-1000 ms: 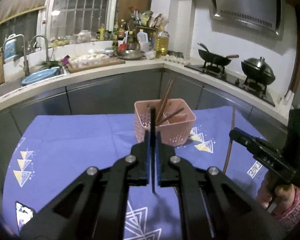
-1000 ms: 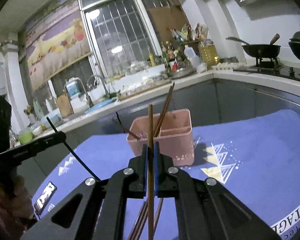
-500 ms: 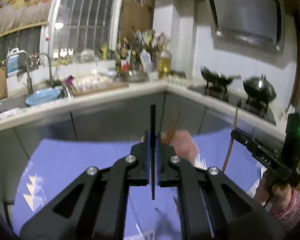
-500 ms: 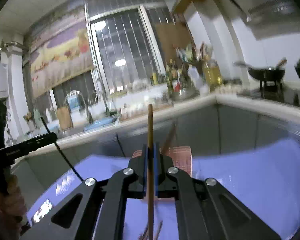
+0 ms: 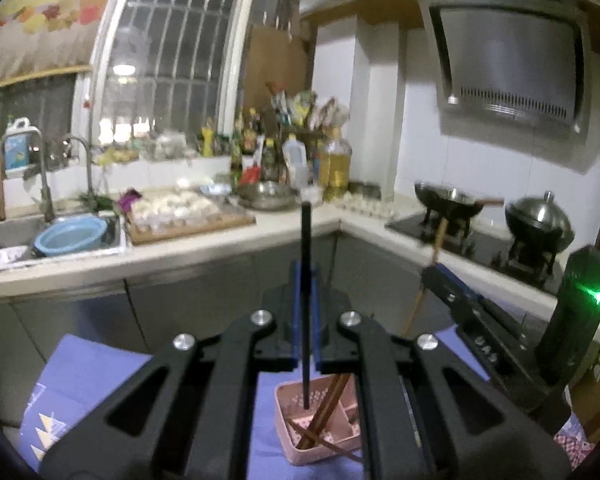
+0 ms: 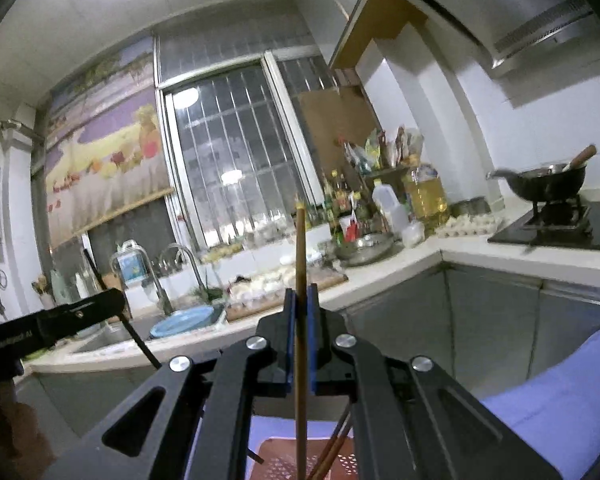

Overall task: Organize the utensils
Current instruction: 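Lift both chopsticks and lower them into the pink basket, then open the left tool in the basket while the right tool releases its chopstick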

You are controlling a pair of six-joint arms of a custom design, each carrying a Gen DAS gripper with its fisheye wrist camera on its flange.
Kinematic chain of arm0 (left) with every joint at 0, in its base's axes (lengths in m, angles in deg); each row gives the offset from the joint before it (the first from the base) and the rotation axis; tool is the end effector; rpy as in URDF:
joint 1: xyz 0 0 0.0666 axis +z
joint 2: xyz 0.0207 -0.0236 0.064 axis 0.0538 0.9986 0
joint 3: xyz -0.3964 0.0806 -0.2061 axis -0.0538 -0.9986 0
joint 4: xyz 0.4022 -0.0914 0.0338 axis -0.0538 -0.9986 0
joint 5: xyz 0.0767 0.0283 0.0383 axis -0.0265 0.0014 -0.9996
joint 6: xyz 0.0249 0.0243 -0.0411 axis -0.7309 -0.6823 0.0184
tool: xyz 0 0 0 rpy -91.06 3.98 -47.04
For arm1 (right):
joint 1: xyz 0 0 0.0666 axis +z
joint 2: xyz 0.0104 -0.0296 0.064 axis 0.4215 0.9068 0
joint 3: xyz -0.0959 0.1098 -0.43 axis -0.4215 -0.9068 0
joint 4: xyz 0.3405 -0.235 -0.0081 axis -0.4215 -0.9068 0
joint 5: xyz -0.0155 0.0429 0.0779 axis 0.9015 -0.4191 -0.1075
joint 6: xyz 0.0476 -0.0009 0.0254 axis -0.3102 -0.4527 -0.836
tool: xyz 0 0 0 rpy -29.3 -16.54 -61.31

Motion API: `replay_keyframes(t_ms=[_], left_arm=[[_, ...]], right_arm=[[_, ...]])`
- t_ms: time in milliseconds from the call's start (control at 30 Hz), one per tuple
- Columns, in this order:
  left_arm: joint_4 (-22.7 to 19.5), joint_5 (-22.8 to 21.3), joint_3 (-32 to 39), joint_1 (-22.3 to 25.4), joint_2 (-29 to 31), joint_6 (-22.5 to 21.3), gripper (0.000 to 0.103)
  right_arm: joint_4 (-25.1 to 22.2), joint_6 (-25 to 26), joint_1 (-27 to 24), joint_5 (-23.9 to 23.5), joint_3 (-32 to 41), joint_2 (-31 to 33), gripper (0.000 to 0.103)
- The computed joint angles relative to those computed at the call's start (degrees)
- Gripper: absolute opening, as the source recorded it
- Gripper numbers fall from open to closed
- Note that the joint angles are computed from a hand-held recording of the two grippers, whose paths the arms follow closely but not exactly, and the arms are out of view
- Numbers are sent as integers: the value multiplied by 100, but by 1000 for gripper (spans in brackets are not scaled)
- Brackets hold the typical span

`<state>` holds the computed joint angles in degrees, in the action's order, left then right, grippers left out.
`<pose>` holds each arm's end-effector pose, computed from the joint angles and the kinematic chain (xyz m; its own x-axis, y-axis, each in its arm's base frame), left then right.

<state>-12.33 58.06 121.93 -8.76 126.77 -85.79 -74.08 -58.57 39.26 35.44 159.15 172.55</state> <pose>0.5928 -0.1324 0.5389 -0.3226 0.0445 -0.9455 0.3854 0.9185 -0.0883 0.5842 0.1470 0.4646 -0.1151 0.2551 -0.9600 -0.1772 0.9457 0.2726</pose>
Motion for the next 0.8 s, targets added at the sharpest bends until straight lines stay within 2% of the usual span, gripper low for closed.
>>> replay_keyframes(t_ms=[267,367,433,467,500,600,800], left_arm=[[-635,-73,138,-103,601,-209,4],[-945,-144,154,-133,682,-299,4],[-974,-178,93,-140,644,-380,5],[-975,-177,49,-135,591,-386,5],[-975,-169,32,-132,555,-371,11],[-684,-170,-231,-90,226,-246,36],[-164,-6,-754,48,-518,-87,37]], right_arm=[[-295,-51,-24,-240,-70,410,6],[-290,-212,-15,-455,-242,399,7],[-369,-263,12,-479,-319,374,8],[-366,-288,26,-481,-363,340,9],[-357,-312,43,-498,-446,269,12],[-286,-354,98,-441,-630,51,20],[-23,-322,230,-253,-1044,-520,23]])
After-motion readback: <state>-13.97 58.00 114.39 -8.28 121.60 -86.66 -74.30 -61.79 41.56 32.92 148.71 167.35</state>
